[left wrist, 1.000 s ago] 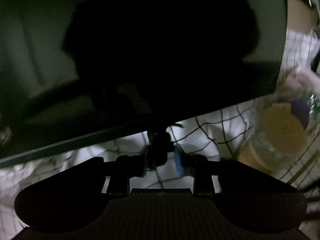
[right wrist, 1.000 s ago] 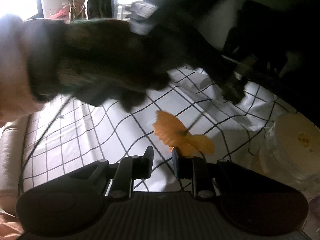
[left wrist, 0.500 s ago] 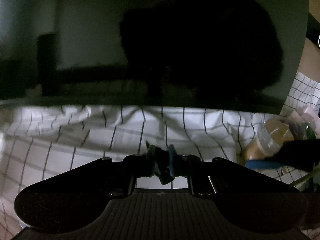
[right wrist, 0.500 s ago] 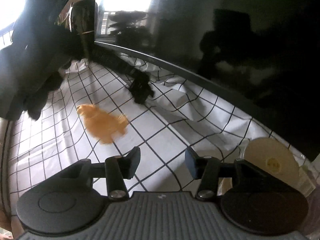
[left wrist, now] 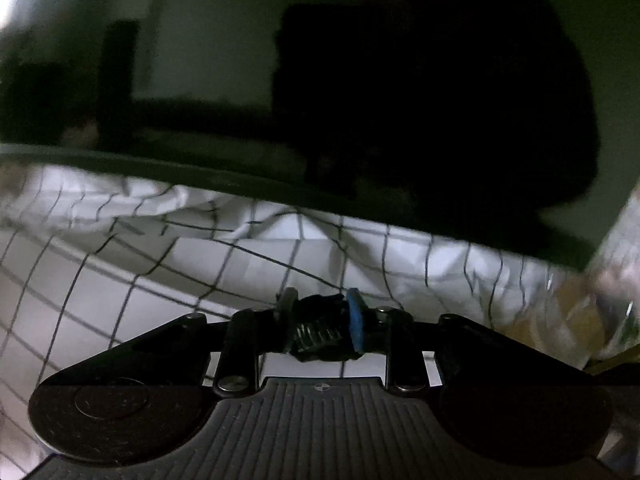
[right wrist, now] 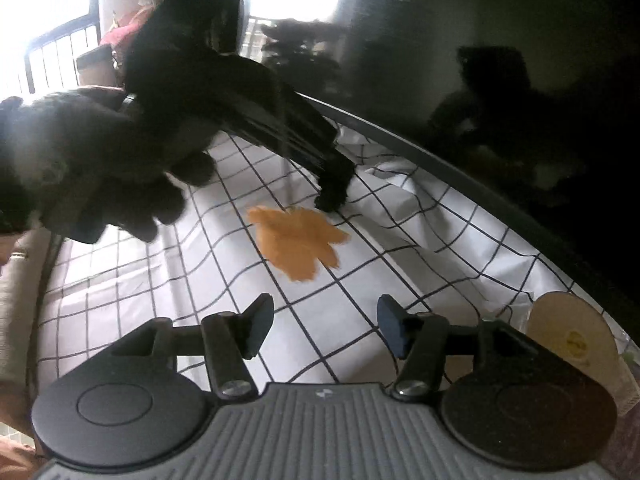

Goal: Organize soft objects

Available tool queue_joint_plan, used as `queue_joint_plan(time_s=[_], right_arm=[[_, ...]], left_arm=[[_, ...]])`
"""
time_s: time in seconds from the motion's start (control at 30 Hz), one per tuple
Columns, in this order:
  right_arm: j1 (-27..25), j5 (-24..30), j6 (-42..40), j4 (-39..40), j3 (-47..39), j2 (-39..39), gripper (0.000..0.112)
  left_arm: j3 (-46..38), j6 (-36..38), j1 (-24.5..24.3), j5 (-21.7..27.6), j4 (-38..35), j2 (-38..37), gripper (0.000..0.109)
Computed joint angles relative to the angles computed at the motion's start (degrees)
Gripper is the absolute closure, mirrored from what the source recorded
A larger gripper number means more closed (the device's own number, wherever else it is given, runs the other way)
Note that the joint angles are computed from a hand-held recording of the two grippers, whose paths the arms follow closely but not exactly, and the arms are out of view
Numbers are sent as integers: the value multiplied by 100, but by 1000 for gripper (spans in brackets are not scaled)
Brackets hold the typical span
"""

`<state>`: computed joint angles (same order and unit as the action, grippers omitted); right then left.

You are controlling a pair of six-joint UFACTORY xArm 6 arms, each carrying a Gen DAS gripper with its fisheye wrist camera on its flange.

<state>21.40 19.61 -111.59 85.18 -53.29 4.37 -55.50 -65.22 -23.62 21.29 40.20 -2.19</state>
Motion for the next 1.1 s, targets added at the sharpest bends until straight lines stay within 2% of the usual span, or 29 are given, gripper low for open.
queue_joint_plan(time_s=[0.07,0.17,0.2,0.23,0.3,0.4,0.43,0.6,0.7,0.73,0.87,1.1], right_arm=[[44,26,-201,243,-33,-32,55],[66,98,-246,428,-234,73,56],[76,58,82,218,-365,193,61],[79,-5,461,-27,-484,318,71],[51,-146,1337,-582,-706,581,76],[-116,-65,2490,-1341,-919,846,88],[-165,-24,2637,-1420,-947,878,90],[-170,-137,2184,-1072,-802,764,88],[-74,-417,1526,-551,-706,696,74],[-61,-492,1422,-444,-670,654,74],[-137,-374,1656,-603,-689,662,74],[-95,-487,1550,-560,-661,655,74]], left_arm=[[-191,313,-161,303,149,121,78],[-214,722,-238,429,90,92,77],[-176,743,-230,435,89,45,77],[-103,770,-209,432,66,-33,77],[39,951,-154,368,-116,-147,77],[202,1388,-136,246,-432,-236,72],[216,1528,-157,263,-536,-236,72],[248,1361,-225,404,-424,-249,72],[325,1372,-245,434,-496,-319,73],[384,1378,-257,448,-526,-376,73],[720,1344,-228,439,-632,-669,70],[1162,143,50,381,-138,-1177,75]])
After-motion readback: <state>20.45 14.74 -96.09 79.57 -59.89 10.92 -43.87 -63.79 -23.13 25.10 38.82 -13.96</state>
